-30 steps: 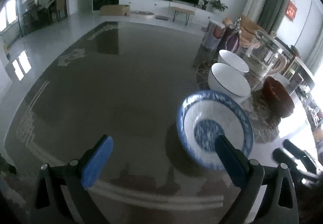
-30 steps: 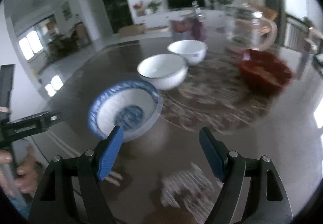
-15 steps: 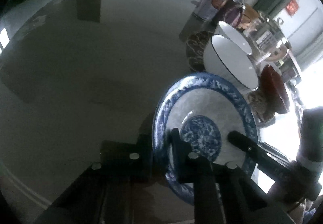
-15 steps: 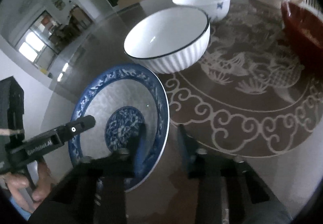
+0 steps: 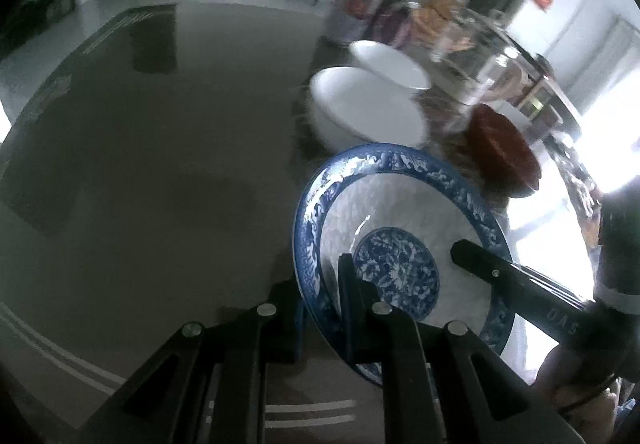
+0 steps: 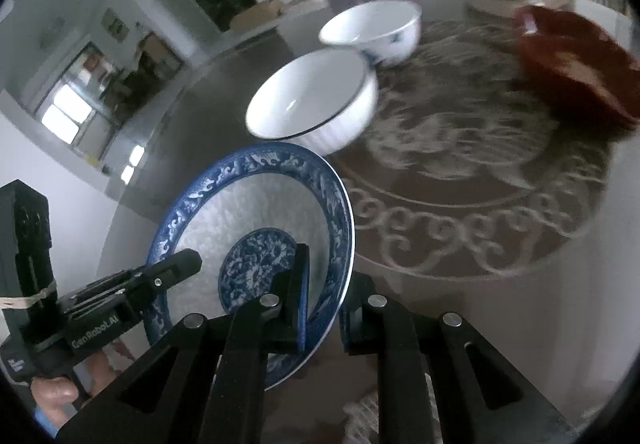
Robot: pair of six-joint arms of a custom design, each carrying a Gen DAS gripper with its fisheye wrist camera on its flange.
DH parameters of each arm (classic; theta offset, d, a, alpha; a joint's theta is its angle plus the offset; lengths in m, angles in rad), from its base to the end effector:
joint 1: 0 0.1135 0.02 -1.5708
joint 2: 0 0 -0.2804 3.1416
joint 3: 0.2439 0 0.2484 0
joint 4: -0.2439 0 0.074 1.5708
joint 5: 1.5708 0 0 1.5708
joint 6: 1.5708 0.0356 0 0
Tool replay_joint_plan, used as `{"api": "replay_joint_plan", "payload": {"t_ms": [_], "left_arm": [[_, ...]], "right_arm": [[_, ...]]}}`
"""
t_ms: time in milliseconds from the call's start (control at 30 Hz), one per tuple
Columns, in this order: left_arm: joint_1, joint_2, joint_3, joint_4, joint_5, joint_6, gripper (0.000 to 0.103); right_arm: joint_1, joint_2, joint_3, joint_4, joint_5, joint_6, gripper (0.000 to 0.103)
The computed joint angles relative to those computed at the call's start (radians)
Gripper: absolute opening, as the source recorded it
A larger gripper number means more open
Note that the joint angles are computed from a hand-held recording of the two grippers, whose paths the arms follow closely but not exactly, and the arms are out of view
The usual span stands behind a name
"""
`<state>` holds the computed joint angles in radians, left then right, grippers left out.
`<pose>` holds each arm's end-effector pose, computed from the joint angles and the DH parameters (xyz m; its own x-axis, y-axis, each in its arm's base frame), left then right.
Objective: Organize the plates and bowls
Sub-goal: 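Lift the blue-and-white plate and set it down beside the stacked red trays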
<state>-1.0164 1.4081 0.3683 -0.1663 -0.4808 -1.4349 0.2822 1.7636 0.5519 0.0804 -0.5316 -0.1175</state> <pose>0.1119 -0.1495 0.1141 -0.7275 -0.4938 -0.4764 -0.3969 0.8692 -0.2948 0.2439 0.0895 0.0894 -0.8108 -0.3403 -0.4763 -0.5460 0.7330 0.4057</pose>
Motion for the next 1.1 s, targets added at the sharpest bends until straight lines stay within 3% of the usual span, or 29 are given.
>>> {"api": "replay_joint_plan", "payload": {"t_ms": [133,333,533,733,800,833,867,900,933,967,1033,1100], "left_arm": [[0.015,0.121,0.113,0.069,0.022,0.094,0.013],[0.090,0.346,0.282,0.208,0.101,0.248,0.013],[0.129,0.482,0.350,0.271,0.157,0.298,0.013],[0.122,0.513,0.357,0.277,0.132,0.310,0.015],[0.109,0.518,0.363,0.259,0.106,0.300,0.021],[0.101,0.520,0.378,0.228,0.085,0.295,0.031],[0.087,0.514,0.384,0.192,0.063,0.284,0.045],[0.074,0.500,0.377,0.171,0.043,0.271,0.053],[0.057,0.478,0.364,0.150,0.015,0.246,0.065],[0.036,0.454,0.347,0.127,-0.016,0.215,0.073],[-0.012,0.399,0.318,0.061,-0.075,0.135,0.080],[-0.065,0.356,0.302,-0.028,-0.122,0.040,0.080]], "right_arm": [[-0.131,-0.078,-0.016,-0.046,-0.006,-0.069,0.013],[-0.340,-0.012,0.058,-0.092,-0.022,-0.147,0.014],[-0.400,0.112,0.111,-0.050,0.000,-0.158,0.014],[-0.422,0.174,0.110,0.000,-0.018,-0.171,0.014],[-0.426,0.183,0.114,0.010,-0.022,-0.176,0.024],[-0.437,0.173,0.104,0.019,-0.028,-0.182,0.027],[-0.456,0.152,0.091,0.018,-0.041,-0.193,0.039],[-0.465,0.139,0.083,0.021,-0.049,-0.193,0.057],[-0.485,0.117,0.072,0.022,-0.067,-0.196,0.064],[-0.506,0.094,0.061,0.026,-0.084,-0.195,0.067],[-0.537,0.061,0.054,0.017,-0.108,-0.204,0.068],[-0.573,0.009,0.032,0.018,-0.117,-0.208,0.072]]}}
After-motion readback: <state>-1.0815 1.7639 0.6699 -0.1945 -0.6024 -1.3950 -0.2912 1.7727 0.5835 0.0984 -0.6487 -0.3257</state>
